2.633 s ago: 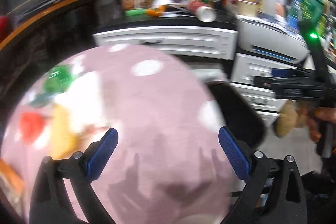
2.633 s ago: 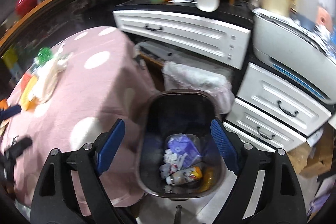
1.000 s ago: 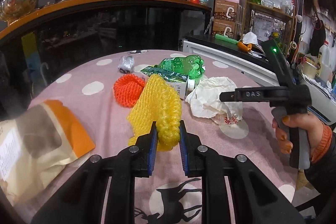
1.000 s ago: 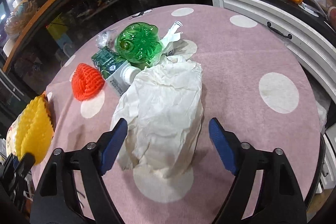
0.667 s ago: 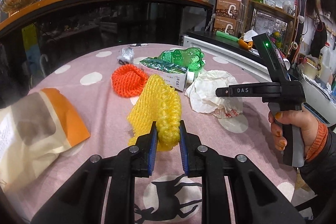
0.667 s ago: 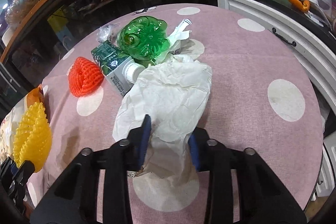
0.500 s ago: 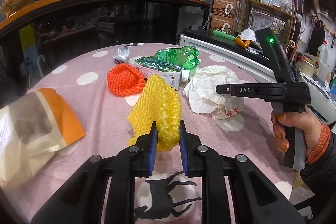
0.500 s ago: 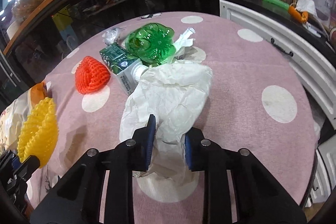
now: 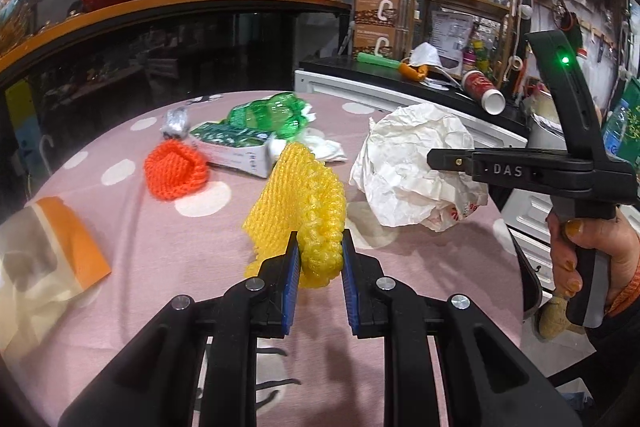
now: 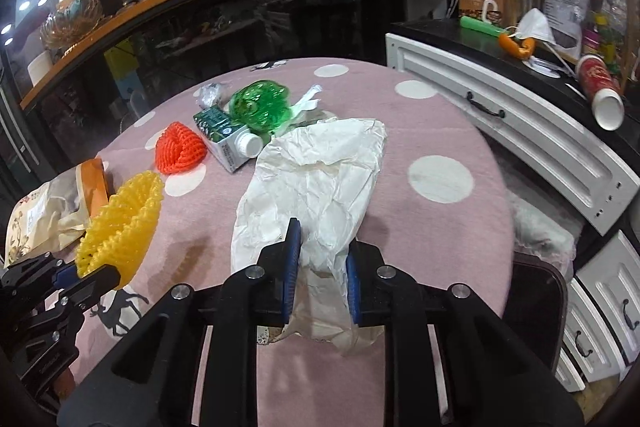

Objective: Collect trash
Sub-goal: 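Carry the yellow net and white paper over the black bin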

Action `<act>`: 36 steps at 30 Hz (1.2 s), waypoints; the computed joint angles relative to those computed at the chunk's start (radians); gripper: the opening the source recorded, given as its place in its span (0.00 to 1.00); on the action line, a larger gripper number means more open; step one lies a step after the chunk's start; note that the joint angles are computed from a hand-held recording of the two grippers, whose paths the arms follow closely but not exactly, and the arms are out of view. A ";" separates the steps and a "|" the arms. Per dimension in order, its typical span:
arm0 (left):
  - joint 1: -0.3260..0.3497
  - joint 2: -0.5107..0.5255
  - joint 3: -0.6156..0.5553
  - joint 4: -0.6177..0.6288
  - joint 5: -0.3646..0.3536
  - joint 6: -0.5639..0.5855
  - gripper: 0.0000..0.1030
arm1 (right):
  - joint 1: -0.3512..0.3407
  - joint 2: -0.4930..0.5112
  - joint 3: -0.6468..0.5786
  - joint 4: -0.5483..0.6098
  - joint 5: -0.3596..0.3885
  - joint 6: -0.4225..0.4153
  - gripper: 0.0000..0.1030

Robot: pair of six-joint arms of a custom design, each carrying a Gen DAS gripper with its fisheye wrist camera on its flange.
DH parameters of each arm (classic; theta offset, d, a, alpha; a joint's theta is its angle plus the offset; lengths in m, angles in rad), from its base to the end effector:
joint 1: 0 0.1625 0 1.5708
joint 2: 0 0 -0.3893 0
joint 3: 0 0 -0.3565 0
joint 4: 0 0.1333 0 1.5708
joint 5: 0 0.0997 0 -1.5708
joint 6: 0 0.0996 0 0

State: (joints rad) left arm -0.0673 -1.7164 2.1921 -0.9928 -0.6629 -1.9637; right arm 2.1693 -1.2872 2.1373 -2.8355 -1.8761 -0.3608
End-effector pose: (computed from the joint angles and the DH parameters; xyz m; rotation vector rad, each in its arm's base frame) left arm -0.2701 -0.1941 0.2675 0.2370 2.0747 -1.2209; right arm 0.3523 -0.3331 0.2216 1.2206 -2.5443 0.6405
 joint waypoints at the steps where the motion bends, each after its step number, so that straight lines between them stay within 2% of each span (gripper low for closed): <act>1: 0.005 0.008 0.001 -0.025 0.006 0.022 0.19 | -0.008 -0.020 0.009 0.000 -0.002 -0.004 0.20; 8: 0.050 0.070 0.026 -0.281 0.051 0.226 0.19 | -0.073 -0.153 0.061 0.006 -0.037 -0.029 0.20; 14: 0.100 0.145 0.040 -0.561 0.077 0.445 0.19 | -0.153 -0.255 0.099 0.005 -0.082 -0.057 0.20; 21: 0.157 0.287 0.036 -0.935 0.089 0.747 0.19 | -0.260 -0.334 0.125 0.003 -0.132 -0.107 0.20; 23: 0.173 0.339 0.030 -1.051 0.080 0.838 0.19 | -0.290 -0.339 0.133 -0.005 -0.148 -0.121 0.20; 30: 0.232 0.485 -0.010 -1.324 0.007 1.044 0.19 | -0.405 -0.302 0.141 -0.040 -0.166 -0.147 0.20; 34: 0.269 0.553 -0.038 -1.399 -0.039 1.104 0.19 | -0.462 -0.263 0.144 -0.065 -0.168 -0.147 0.21; 35: 0.279 0.565 -0.043 -1.414 -0.051 1.111 0.19 | -0.475 -0.254 0.151 -0.076 -0.170 -0.149 0.22; 36: 0.287 0.573 -0.045 -1.424 -0.062 1.115 0.19 | -0.487 -0.245 0.155 -0.084 -0.174 -0.151 0.29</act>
State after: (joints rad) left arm 0.2195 -1.1436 2.1474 -2.4173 -0.7251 -0.8489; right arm 1.6820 -1.5318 2.2924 -2.9198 -2.0499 -0.5115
